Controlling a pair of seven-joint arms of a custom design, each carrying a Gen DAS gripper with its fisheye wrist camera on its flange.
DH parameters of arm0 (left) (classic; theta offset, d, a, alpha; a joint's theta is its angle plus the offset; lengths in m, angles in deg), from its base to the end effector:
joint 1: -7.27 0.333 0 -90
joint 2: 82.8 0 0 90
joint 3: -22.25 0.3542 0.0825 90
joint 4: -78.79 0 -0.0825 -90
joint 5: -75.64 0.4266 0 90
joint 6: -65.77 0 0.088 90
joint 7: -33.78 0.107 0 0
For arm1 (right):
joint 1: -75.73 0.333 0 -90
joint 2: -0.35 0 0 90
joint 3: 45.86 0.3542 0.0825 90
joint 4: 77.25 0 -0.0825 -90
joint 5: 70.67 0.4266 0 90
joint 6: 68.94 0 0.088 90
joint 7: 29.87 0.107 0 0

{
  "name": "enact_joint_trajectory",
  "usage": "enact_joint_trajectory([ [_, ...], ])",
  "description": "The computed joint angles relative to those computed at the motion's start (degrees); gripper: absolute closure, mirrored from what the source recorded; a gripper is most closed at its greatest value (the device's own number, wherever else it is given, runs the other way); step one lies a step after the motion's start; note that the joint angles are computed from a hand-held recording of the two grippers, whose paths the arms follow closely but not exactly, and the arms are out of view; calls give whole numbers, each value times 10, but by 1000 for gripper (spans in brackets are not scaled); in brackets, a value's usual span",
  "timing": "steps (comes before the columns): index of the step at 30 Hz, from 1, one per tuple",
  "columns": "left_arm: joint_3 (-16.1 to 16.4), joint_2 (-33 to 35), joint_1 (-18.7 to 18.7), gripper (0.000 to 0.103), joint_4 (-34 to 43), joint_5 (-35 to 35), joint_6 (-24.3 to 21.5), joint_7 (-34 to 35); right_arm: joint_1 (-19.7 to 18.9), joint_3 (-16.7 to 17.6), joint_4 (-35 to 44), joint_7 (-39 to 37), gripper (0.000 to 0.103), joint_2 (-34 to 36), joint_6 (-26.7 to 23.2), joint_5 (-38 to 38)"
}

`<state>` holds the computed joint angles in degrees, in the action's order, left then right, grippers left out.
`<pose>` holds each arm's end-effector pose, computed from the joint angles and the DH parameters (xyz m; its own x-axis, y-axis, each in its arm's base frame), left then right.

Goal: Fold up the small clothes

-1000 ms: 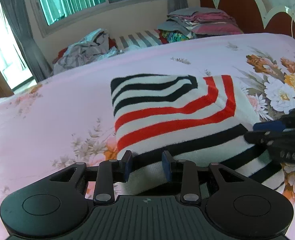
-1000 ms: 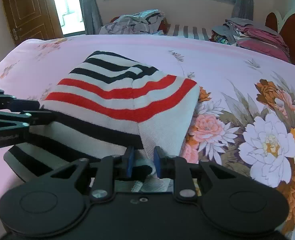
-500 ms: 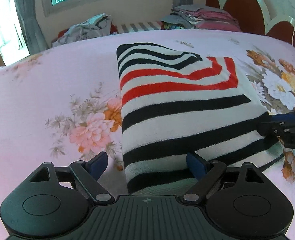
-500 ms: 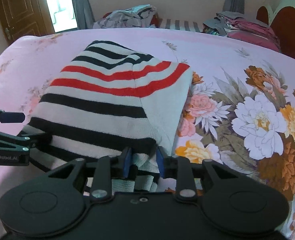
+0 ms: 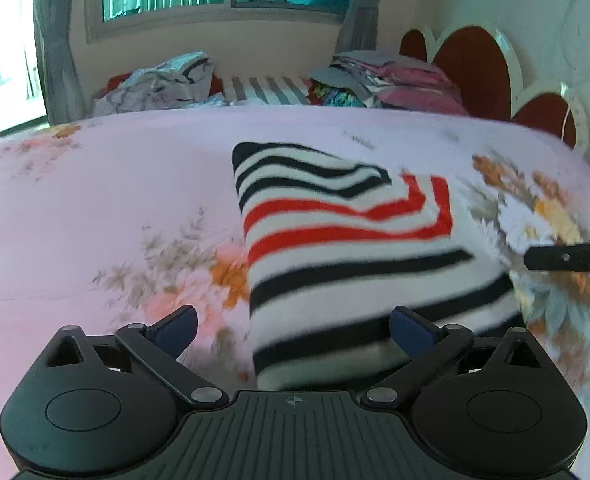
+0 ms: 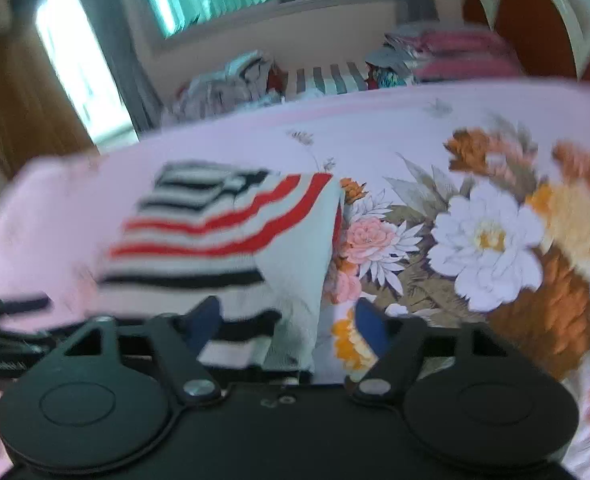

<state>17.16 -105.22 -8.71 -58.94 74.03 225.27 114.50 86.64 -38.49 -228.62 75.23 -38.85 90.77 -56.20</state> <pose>0.4655 -0.1829 0.5679 -0.2290 -0.9679 0.1039 -0.7189 0.0962 -0.6885 0.3859 0.1231 0.5649 0.0042 -0.9422 -0.3352 -0.7151 0.2314 -0.6596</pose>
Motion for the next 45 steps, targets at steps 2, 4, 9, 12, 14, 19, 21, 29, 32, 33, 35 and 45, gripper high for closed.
enact_joint_trajectory([
  [2,21,32,-19,2,27,-36,-4,22,43,-68,3,-31,38,22,6,53],
  [4,14,64,-9,2,55,-44,-14,16,93,-137,14,-88,38,49,10,120],
  [9,13,127,-5,6,107,-140,-52,63,222,-293,66,-272,38,112,-41,308],
  [12,11,141,-1,10,117,-224,-62,103,254,-335,90,-360,36,141,-74,397],
  [14,3,146,7,12,119,-257,-64,117,266,-356,104,-405,34,156,-105,451],
  [19,-16,158,23,13,123,-284,-64,127,255,-341,132,-456,39,193,-143,486],
  [21,-23,161,29,14,127,-272,-66,116,243,-318,138,-454,41,202,-130,480],
  [29,-51,154,39,40,138,-113,-65,74,154,-176,133,-380,62,199,-57,335],
  [32,-57,148,38,48,140,-53,-60,54,109,-112,133,-327,65,196,-37,272],
  [33,-54,146,36,50,140,-48,-57,57,93,-92,131,-312,66,192,-31,251],
  [35,-46,137,28,52,133,-57,-48,74,75,-67,128,-290,69,183,-21,219],
  [45,31,68,-6,57,81,-213,-37,256,41,29,141,-123,73,163,5,61],
])
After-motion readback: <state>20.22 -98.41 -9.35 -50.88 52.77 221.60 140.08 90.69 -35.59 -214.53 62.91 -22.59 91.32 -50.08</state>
